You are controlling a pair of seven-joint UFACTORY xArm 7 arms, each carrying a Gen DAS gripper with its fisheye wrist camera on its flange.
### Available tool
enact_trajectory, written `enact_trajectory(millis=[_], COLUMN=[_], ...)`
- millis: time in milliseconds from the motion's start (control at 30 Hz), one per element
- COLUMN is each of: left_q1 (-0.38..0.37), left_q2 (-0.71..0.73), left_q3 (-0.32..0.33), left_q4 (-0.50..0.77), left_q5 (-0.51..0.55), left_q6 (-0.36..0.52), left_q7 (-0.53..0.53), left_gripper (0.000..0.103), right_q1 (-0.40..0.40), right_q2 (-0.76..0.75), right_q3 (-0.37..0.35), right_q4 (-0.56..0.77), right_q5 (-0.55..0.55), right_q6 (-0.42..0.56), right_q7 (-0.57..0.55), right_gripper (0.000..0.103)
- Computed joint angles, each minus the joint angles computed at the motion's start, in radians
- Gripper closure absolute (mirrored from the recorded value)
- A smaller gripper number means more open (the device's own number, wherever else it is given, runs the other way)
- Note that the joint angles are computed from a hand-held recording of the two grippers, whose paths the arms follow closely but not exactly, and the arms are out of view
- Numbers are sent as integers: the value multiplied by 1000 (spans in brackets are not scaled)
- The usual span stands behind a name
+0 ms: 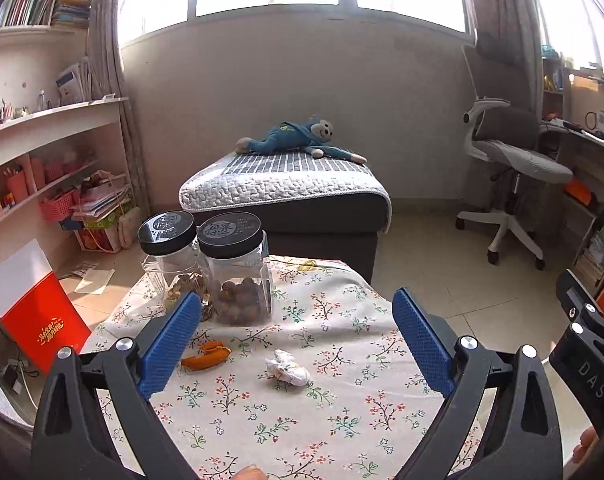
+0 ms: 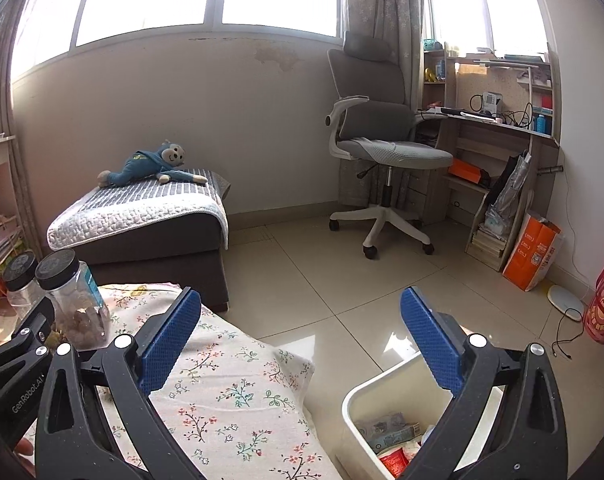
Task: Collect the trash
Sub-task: 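Move both open tools back over the table, then grasp the orange peel with the left tool while the right tool grasps the white tissue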
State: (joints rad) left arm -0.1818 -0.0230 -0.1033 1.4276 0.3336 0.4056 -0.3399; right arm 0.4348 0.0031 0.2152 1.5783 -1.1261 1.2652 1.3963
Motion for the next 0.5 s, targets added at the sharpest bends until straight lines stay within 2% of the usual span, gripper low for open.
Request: enact_trajectory(millis=[100,233,333,500], left_q1=[20,35,49,90], left_q2=[67,240,349,495], left_q3=[25,58,83,82], left_q4=[54,218,312,449], left_q5=[-40,-38,-62,-171], left_q6=[89,282,345,424], left_q7=[58,195,283,407], left_gripper=[9,9,9,13], right_q1=[-2,18,28,1], right_q2=[52,156,228,320], right_q3=[-11,-42,-69,-86], right_q4=[41,123,177,217], right_q5=[73,159,243,433], right_q6=[-54,-100,-146,-299], right_q7=[-36,-181,-295,-534], right_gripper=[7,7,7,7])
